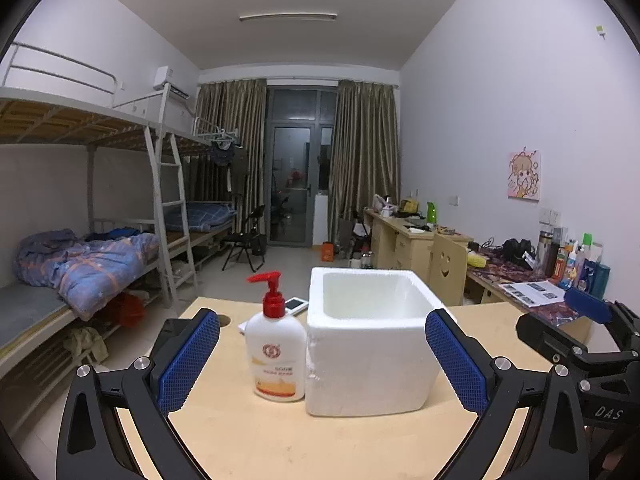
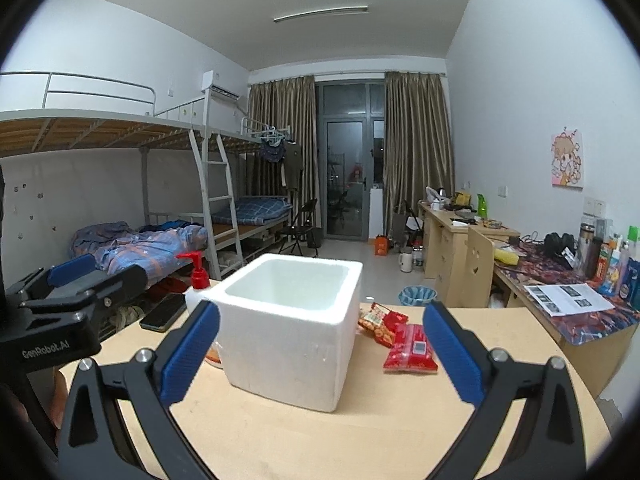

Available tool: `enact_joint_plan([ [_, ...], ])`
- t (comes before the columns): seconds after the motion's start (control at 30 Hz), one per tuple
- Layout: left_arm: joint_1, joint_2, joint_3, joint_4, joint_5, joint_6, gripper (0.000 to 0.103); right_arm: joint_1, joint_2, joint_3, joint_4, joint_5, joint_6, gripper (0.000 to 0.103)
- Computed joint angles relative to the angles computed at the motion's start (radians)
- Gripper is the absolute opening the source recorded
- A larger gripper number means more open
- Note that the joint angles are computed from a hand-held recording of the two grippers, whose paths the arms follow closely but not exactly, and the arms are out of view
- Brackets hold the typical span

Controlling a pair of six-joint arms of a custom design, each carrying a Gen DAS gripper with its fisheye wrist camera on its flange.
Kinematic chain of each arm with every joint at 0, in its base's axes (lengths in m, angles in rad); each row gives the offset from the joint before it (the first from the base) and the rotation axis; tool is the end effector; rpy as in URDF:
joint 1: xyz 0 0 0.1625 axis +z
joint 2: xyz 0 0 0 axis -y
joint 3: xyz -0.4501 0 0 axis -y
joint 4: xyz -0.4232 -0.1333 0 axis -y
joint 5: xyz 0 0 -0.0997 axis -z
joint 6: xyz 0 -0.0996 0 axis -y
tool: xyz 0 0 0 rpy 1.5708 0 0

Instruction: Organize soft objects

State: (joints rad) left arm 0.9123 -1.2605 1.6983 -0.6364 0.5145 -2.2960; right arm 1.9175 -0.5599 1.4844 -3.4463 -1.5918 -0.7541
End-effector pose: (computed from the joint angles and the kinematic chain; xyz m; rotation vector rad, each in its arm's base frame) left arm -0.1861 -0.6000 0.3236 0.2274 1.7004 -1.6227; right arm 0.3868 -0.6845 0.0870 1.3610 -2.2450 1.3183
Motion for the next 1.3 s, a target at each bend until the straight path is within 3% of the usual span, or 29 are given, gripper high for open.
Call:
enact_joint_plan([
  [0.2,-0.008,-0.018,0.067,-0.091,-0.013,0.037,0.103,-0.001,0.000,0.051,-0.110,-0.042,0.005,0.103],
  [0.43,-0.005,-0.014,0.086,-0.030,-0.023,-0.049,0.103,-0.024,-0.024,0.106,-0.101,-0.016,0.009,0.103],
  [0.67,-0.006,-0.029,0.156,-0.081,-0.021,-0.054,0.103,-0.048,-0.046,0.165,-0.109,0.027,0.000,0.103],
  [0.87,-0.004,-0.012,0.154,-0.036,-0.033,-0.091,0.103,-0.052,-0.049,0.185,-0.112,0.028,-0.020,0.103],
  [1.1,-0.017,-0.031,0.199,-0.116,-0.034,-0.048,0.103,-0.061,-0.065,0.217,-0.114,0.050,-0.016,0.103],
  [1.3,-0.016,-0.032,0.198,-0.110,-0.045,-0.058,0.103,-0.055,-0.064,0.226,-0.115,0.050,-0.024,0.103],
])
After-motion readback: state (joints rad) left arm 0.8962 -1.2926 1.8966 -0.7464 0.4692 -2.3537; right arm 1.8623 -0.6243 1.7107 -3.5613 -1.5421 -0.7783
